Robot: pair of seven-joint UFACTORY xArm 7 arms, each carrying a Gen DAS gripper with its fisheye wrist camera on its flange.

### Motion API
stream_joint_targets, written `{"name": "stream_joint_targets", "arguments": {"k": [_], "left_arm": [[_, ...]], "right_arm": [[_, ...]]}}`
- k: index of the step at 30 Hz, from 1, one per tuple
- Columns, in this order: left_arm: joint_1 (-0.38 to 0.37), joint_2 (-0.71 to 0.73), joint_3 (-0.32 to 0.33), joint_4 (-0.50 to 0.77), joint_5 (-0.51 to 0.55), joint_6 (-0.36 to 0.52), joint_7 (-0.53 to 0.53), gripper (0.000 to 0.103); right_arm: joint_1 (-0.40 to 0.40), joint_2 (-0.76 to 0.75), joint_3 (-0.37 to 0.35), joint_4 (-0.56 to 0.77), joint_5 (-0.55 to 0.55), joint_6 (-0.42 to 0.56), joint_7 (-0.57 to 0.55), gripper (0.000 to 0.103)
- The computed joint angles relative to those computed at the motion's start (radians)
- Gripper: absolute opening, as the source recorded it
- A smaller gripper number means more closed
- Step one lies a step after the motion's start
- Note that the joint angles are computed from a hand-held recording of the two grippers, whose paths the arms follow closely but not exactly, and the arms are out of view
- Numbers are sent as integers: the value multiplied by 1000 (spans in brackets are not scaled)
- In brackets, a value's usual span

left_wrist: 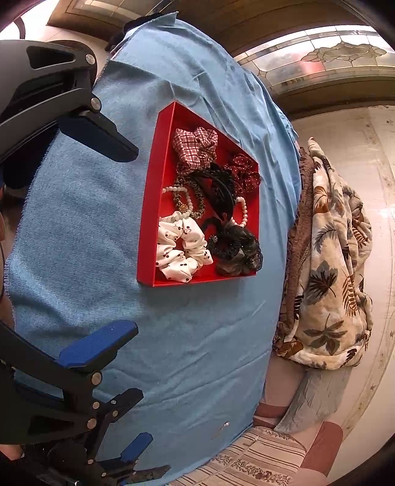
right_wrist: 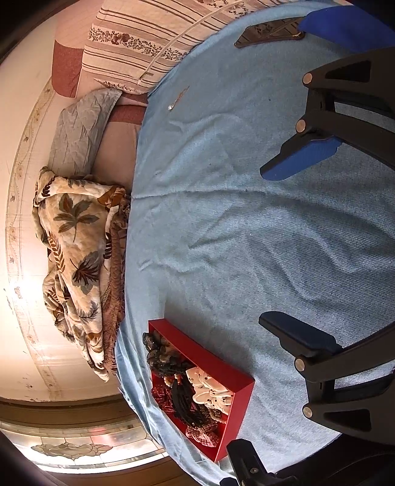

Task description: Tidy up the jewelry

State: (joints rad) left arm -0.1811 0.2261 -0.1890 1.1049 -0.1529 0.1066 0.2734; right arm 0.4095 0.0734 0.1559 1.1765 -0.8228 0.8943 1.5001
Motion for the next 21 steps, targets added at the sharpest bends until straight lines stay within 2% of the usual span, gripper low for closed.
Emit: {"name": "stream_joint_targets", "arguments": {"k": [7, 21], "left_arm": [[52, -5, -63, -2, -93, -7, 89, 103], [31, 0, -29, 9, -94, -3, 75, 103]], "right_arm": [[2, 3, 0, 3, -3, 3, 0, 91], [5, 4, 1, 1, -5, 7, -10, 92]]}}
